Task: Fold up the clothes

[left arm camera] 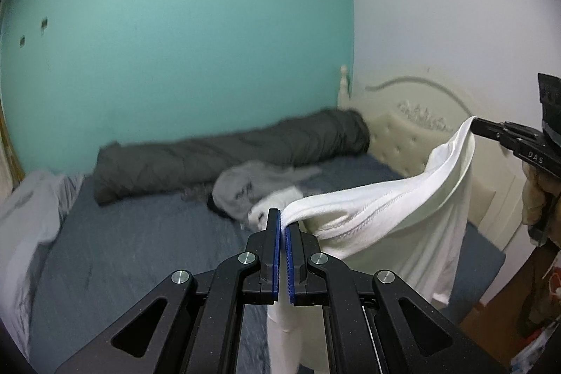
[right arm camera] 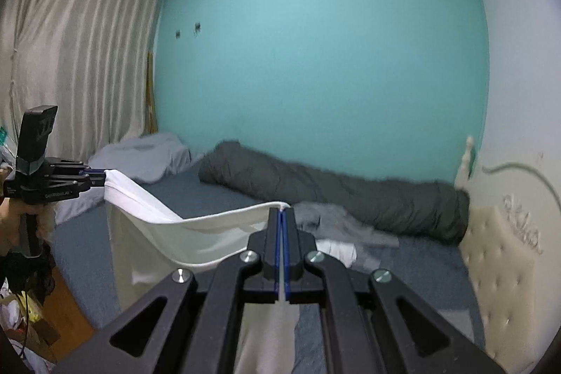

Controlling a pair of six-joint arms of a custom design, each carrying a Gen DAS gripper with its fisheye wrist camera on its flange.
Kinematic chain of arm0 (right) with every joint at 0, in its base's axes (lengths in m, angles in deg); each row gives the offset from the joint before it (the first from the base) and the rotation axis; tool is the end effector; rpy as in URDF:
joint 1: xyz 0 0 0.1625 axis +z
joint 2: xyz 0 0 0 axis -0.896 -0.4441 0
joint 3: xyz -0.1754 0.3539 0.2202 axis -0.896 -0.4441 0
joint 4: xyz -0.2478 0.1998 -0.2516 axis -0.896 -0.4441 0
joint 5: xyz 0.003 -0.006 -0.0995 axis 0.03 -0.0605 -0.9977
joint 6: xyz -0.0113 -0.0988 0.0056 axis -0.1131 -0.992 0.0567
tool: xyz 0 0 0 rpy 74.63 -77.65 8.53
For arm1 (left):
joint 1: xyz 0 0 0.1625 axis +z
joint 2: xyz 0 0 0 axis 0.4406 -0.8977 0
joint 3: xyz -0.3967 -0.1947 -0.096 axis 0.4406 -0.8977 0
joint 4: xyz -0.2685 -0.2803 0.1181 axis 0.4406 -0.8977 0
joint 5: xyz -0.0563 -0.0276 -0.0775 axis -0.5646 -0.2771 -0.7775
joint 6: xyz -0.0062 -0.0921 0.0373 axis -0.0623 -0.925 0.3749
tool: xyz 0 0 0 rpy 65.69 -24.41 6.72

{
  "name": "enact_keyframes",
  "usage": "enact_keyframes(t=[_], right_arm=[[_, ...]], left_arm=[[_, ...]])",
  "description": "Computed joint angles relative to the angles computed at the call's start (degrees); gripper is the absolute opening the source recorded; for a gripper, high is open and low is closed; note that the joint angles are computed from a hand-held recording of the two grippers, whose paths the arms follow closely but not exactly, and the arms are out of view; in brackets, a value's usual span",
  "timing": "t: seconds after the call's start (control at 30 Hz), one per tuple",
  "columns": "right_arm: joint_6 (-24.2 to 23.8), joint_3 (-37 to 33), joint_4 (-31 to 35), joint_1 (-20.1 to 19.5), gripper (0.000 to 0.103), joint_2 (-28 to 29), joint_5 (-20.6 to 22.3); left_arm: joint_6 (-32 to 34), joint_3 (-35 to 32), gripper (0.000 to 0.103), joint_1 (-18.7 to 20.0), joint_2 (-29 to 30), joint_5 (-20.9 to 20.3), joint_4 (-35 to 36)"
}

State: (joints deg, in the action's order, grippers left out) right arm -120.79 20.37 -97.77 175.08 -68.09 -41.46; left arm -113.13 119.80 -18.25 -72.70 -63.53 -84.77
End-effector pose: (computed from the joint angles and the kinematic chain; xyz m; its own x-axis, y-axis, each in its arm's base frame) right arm 0.2793 -0.3875 0.6728 -0.5234 -0.5858 0.6187 -0.8399 0.2325 -0.4904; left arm -0.6077 -0.3084 0.3023 -0.6922 0.1751 -0.7002 0.6854 0.4634 -0.5617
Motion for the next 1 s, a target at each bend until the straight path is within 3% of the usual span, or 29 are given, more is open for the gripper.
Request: enact_keyframes(t=[0.2, 0.5, 1.0], right_arm=[[-0.70, 3.92, -2.27, -4.03, 0.001, 1.52, -1.88], [-0.12, 2.67, -5.35, -9.52, 0.001, 9.23, -3.04], [-0.45, -9.69, -7.38, -16.64, 0.001, 29.17, -5.02]], left_arm=[[3.00, 4.08, 0.003, 4.63, 0.79, -3.39, -8.12], [10.28, 5.55, 0.003, 12.66, 3.71, -6.26, -19.11], [26.08, 0.81, 0.003, 30.63, 12.89, -13.37, -35.63]])
